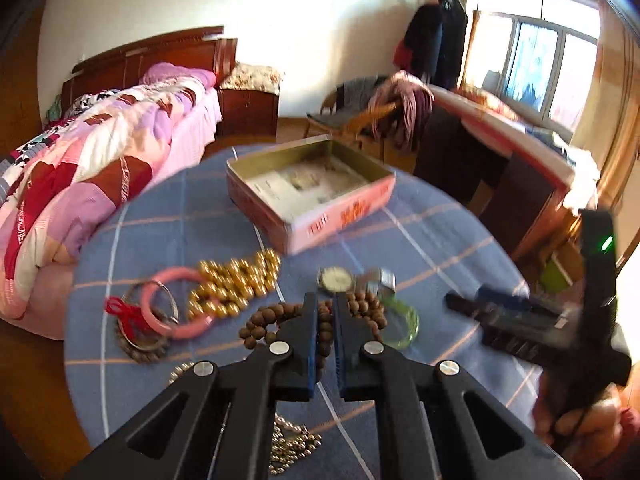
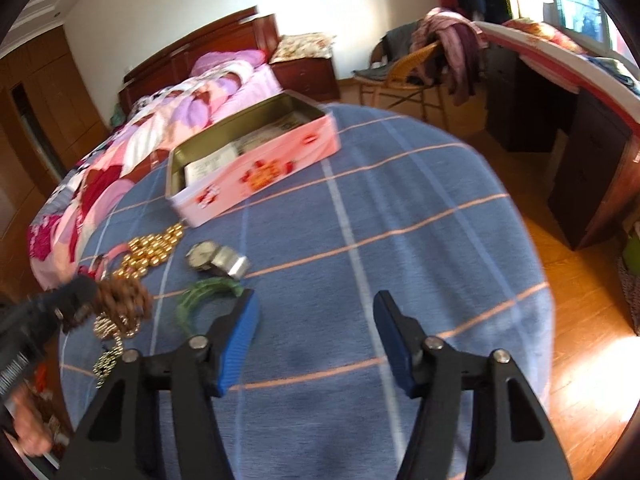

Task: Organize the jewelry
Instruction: 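Grasp the brown wooden bead bracelet with the left tool while the right tool grasps the green jade bangle, then carry both items over the pink tin and open both tools to drop them in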

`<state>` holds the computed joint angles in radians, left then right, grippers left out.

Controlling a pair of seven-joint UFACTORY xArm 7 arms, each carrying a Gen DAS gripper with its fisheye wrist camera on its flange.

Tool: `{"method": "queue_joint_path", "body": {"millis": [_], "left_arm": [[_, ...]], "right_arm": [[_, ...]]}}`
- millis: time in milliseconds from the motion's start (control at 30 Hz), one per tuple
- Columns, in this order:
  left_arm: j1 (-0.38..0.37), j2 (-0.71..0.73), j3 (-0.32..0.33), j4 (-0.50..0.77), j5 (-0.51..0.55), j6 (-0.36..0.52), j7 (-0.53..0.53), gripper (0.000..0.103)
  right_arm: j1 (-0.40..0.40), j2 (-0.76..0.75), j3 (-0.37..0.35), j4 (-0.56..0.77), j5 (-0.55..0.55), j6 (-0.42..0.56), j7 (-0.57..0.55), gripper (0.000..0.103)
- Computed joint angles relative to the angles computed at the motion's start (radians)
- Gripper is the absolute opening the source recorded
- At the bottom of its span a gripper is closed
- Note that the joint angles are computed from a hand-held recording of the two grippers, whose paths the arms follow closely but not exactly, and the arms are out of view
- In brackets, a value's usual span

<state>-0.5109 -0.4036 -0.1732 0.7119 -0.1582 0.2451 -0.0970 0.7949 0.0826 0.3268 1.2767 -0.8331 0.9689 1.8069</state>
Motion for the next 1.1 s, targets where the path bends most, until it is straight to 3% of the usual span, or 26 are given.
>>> {"method": "queue_joint_path", "body": {"millis": [167, 233, 400, 533, 667, 1100], "left_arm": [[0.034, -0.02, -0.013, -0.001, 0.021, -0.026, -0.04, 0.006], [0.017, -0.023, 0.012, -0.007, 0.002, -0.036, -0.036, 0.006], [0.04, -0.019, 0.008, -0.007, 0.015, -0.04, -0.06, 0.006], [0.04, -0.013, 0.02, -0.006, 0.01, -0.049, -0.063, 0.006], [0.034, 0.002, 0.031, 0.01, -0.001, -0.054, -0.063, 0.006], [0.127, 0.197, -0.045, 0.207, 0.107, -0.103, -0.163, 0.006]], "right_arm": [[0.02, 0.124, -0.022, 0.13, 0.032, 0.001, -0.135, 0.059], [0.026, 0.175, -0.038, 0.178, 0.096, -0.004, -0.212, 0.04], [0.069, 0.197, -0.083, 0.206, 0.123, 0.013, -0.27, 0.013], [0.065, 0.148, -0.09, 0.164, 0.143, -0.02, -0.262, 0.012], [0.075, 0.112, -0.081, 0.186, 0.068, 0.035, -0.251, 0.012], [0.03, 0.132, -0.106, 0.312, -0.125, 0.071, -0.197, 0.012]]}}
